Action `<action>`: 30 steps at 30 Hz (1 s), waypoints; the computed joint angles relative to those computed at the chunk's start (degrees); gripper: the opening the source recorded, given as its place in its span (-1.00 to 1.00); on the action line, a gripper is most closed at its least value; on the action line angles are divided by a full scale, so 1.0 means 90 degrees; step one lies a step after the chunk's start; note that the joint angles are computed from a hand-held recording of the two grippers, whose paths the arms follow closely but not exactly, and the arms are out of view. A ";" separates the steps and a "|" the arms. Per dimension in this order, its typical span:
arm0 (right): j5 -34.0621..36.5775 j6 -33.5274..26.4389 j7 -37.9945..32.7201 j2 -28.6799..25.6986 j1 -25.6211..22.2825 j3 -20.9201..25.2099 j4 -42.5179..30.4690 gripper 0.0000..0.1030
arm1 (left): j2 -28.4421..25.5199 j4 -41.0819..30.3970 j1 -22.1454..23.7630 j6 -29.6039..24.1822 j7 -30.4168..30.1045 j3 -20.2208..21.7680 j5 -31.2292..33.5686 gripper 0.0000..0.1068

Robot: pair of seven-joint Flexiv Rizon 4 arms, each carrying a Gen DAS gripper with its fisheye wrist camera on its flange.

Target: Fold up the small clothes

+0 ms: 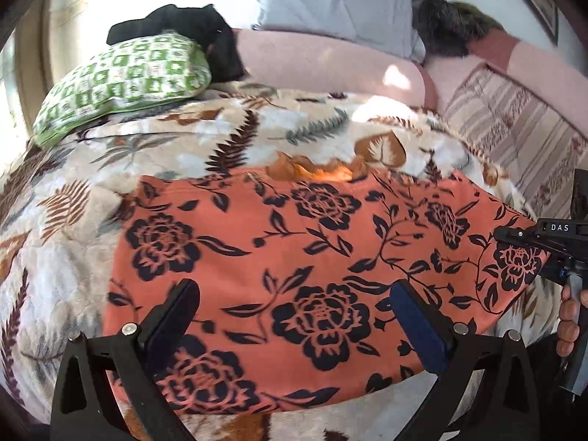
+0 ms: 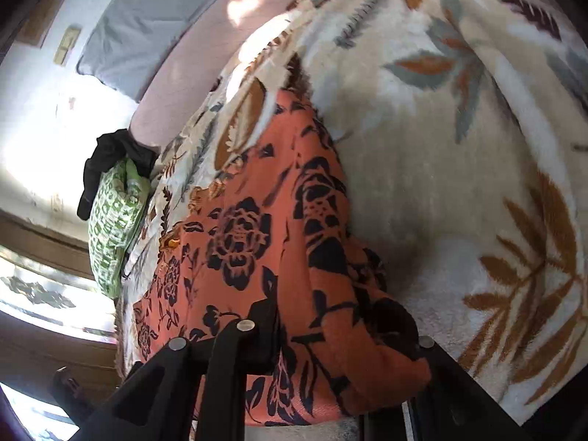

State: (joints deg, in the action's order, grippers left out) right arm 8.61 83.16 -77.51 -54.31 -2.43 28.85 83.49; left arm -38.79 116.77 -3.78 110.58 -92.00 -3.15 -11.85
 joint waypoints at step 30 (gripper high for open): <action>-0.2047 -0.0530 -0.0477 -0.0347 0.4155 -0.1999 -0.0732 -0.23 | -0.0105 0.1879 0.2684 0.2707 -0.3328 -0.0007 0.1858 0.92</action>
